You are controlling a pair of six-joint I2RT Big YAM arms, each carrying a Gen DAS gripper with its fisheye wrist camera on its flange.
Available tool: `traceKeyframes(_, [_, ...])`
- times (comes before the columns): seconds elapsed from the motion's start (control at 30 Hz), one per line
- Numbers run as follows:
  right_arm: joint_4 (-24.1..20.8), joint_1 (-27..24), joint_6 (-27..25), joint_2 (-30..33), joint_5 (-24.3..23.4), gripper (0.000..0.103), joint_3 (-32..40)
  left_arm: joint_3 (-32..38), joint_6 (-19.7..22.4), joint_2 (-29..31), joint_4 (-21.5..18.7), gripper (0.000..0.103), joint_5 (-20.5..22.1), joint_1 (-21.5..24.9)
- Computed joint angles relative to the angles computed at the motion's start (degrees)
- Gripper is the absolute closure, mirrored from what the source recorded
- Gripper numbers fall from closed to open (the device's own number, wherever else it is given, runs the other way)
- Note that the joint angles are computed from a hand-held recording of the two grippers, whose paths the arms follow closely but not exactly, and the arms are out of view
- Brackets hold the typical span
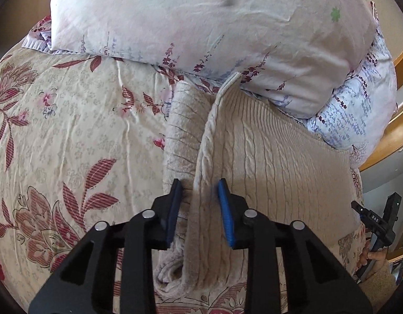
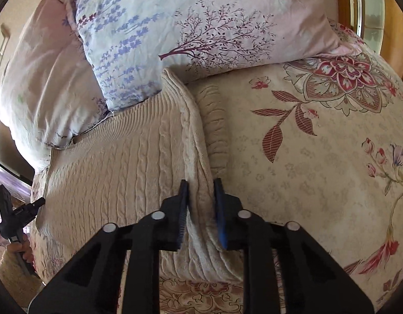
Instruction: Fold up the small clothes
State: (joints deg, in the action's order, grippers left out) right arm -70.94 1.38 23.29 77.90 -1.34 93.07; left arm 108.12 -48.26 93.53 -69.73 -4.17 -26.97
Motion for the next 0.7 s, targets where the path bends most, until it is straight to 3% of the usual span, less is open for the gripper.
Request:
traceKeyframes(0.03, [0.0,0.1,-0.2,-0.1,0.3,0.088,0.2,-0.3,0.2,-0.3,0.2,0.091,0.0,-0.1])
traceKeyframes(0.13, [0.0,0.8,-0.2,-0.7,1.6,0.09,0.5,-0.2,0.7,-0.5,-0.2,0.095,-0.4,-0.7])
traceKeyframes(0.4, [-0.7,2.0,2.6,-3.8,3.2,0.092,-1.3,-2.8,1.4,-3.5,0.8,0.096,1.0,-0.1])
traceKeyframes(0.7, [-2.6,2.5,3.1,-1.2,8.9,0.092,-1.6,-3.5,-0.4,-2.4,1.3,0.094,0.5,0.3])
